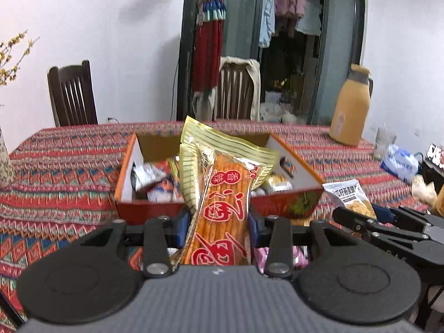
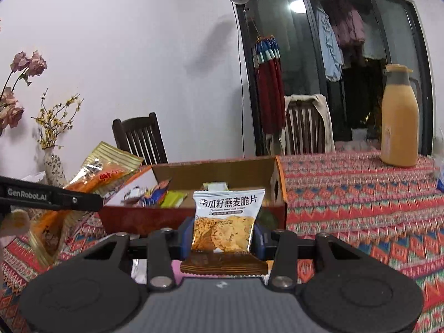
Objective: Organize snacks
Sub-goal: 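Carry both packets up over the cardboard box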
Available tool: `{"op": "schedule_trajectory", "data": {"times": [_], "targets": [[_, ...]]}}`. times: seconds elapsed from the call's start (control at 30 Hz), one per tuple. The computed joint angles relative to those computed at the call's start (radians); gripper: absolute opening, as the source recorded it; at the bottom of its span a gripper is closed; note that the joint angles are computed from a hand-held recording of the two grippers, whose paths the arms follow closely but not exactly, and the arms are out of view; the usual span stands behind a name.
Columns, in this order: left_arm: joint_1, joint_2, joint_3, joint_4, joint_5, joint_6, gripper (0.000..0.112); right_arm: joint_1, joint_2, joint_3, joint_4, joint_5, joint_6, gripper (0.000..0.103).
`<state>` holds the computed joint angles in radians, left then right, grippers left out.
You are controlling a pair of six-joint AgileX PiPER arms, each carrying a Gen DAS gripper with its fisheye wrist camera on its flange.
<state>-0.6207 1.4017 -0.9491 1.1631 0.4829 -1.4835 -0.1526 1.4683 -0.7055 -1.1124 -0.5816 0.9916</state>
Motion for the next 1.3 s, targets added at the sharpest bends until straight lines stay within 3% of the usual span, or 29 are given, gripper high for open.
{"op": "schedule_trajectory", "data": {"times": [0.47,0.87,1.13,1.3], "targets": [[0.130,0.167,-0.294,-0.028,-0.025,0.061,0.041,0.137,0.170,-0.366,-0.020,0.156,0.091,0.042],[0.200,0.397,-0.577,-0.061,0.031,0.106,0.041,0.223,0.394,-0.679,-0.161,0.306,0.254,0.042],[0.235,0.499,-0.613,0.028,0.037,-0.037,0.040,0.224,0.501,-0.739,-0.212,0.320,0.312,0.042],[0.259,0.560,-0.654,-0.064,0.026,0.059,0.040,0.226,0.536,-0.756,-0.281,0.326,0.379,0.042]]}}
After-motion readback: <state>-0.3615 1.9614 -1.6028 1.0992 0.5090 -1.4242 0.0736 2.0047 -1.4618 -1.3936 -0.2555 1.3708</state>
